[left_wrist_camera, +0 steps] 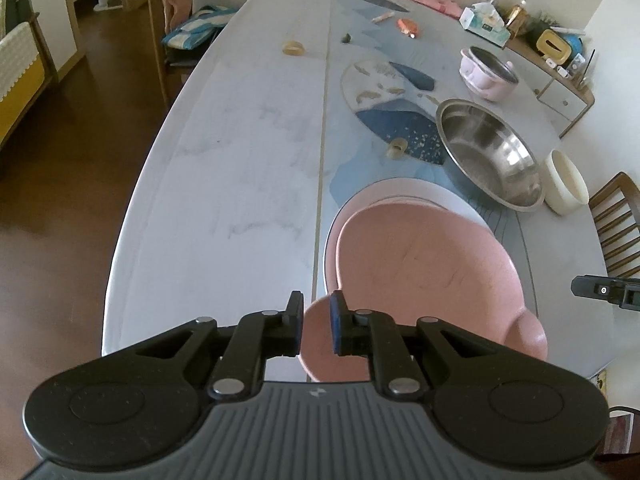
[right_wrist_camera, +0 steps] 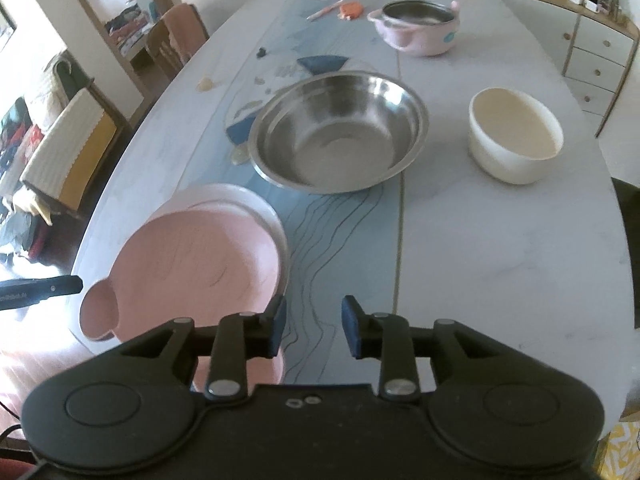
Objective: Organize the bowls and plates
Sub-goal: 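Move the right gripper to the steel bowl rim and close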
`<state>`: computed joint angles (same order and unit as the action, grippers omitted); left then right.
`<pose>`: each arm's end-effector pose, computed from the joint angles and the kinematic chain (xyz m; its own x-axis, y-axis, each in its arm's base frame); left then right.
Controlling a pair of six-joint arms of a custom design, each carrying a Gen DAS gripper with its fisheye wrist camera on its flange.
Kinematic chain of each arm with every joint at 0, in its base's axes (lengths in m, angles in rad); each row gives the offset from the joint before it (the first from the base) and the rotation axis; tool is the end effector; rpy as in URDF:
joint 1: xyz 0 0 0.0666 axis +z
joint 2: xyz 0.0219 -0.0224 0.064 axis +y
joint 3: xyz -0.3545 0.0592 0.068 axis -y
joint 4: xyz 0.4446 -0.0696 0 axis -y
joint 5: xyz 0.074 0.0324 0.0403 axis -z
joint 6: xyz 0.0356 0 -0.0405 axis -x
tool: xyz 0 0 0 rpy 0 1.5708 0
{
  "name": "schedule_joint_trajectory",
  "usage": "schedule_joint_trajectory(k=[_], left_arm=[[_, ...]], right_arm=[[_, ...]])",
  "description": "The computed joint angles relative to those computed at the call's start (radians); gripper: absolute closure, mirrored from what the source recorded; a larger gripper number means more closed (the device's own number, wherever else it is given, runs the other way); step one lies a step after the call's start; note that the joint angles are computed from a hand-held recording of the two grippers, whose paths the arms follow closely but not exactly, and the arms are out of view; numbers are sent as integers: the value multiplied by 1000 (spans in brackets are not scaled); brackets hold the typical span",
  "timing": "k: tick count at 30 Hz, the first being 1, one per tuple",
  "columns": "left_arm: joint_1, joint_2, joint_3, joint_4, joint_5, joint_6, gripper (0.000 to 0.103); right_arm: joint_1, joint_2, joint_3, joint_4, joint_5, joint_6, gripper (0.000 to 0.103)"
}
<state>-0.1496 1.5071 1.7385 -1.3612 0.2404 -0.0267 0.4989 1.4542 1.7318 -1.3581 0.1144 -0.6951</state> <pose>0.5387 -0.0902 0.4924 -0.8874 0.1600 -0.4324 0.2690 0.9413 -0.2038 0.4650 0.2483 0.5159 -0.8691 0.2510 -0.4261 0.1673 0.9601 0.2242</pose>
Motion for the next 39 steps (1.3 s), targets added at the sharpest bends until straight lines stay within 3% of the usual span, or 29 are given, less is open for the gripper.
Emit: schedule_joint_trajectory(k=[8, 11, 13, 17, 19, 21, 30, 35, 39], left_arm=[[-17, 19, 40, 18, 28, -25, 88], [-27, 25, 54, 40, 33, -29, 66], [-36, 23, 57, 70, 35, -34, 47], [-53, 40, 88, 103, 43, -36, 38], [-63, 63, 121, 111, 49, -25, 31], [-75, 90, 159, 118, 54, -15, 27], [-148, 254, 359, 110, 22, 0, 26], [-181, 358, 480, 96, -4, -7, 26], [-201, 482, 638, 22, -15, 14, 26]], right_arm=[[-8, -15, 3, 8, 37, -15, 63], [-11, -16, 12, 8, 55, -17, 60], [-13, -17, 18, 7, 71, -21, 56], [-22, -18, 32, 3, 112, -25, 48], [-29, -20, 36, 5, 135, -29, 36], [-37, -17, 45, 7, 157, -26, 31], [-92, 37, 99, 23, 188, 11, 13], [-131, 80, 121, 38, 168, 32, 13], [-157, 113, 129, 47, 141, 39, 13]])
